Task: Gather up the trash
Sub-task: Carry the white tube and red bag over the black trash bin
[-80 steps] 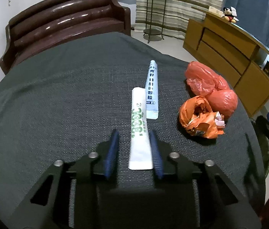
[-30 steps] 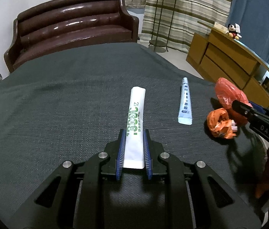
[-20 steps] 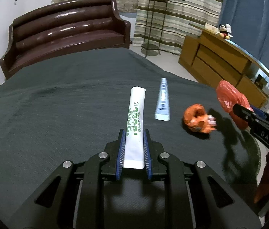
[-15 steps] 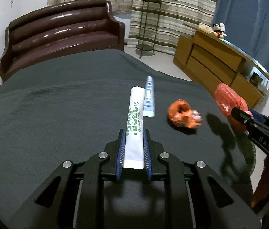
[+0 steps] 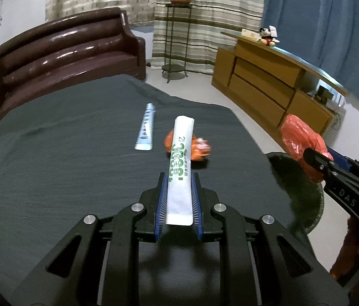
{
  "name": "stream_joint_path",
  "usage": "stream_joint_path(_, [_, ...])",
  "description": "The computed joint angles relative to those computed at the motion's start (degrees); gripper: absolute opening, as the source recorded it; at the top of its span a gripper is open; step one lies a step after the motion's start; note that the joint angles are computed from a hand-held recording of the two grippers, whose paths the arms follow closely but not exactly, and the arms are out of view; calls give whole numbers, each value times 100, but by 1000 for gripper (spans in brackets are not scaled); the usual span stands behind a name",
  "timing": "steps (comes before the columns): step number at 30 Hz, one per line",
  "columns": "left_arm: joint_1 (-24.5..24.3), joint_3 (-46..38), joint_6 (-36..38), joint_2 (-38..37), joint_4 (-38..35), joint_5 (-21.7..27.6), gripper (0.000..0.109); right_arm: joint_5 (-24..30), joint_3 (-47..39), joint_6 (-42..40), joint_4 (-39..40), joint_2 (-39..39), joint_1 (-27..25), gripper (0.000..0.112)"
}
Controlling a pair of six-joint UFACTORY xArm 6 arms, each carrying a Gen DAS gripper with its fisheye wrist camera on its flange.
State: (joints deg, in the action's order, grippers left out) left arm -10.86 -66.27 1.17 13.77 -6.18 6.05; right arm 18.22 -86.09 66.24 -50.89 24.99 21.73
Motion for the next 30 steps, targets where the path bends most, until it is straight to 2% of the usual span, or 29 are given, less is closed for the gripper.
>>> stream_joint_path(7, [-298,-33,-279,36,396,-72,18,62,458,821,-799,-397,-131,38])
stream_joint_path(16, [-648,-296,-316,282,551,-72,18,290,787,1338,-1314,-645,-294,38])
stream_joint_path(30, [-1026,-1122,-730,1030,1126,84,18,624,1001,1645,-1477,-730,-515,38])
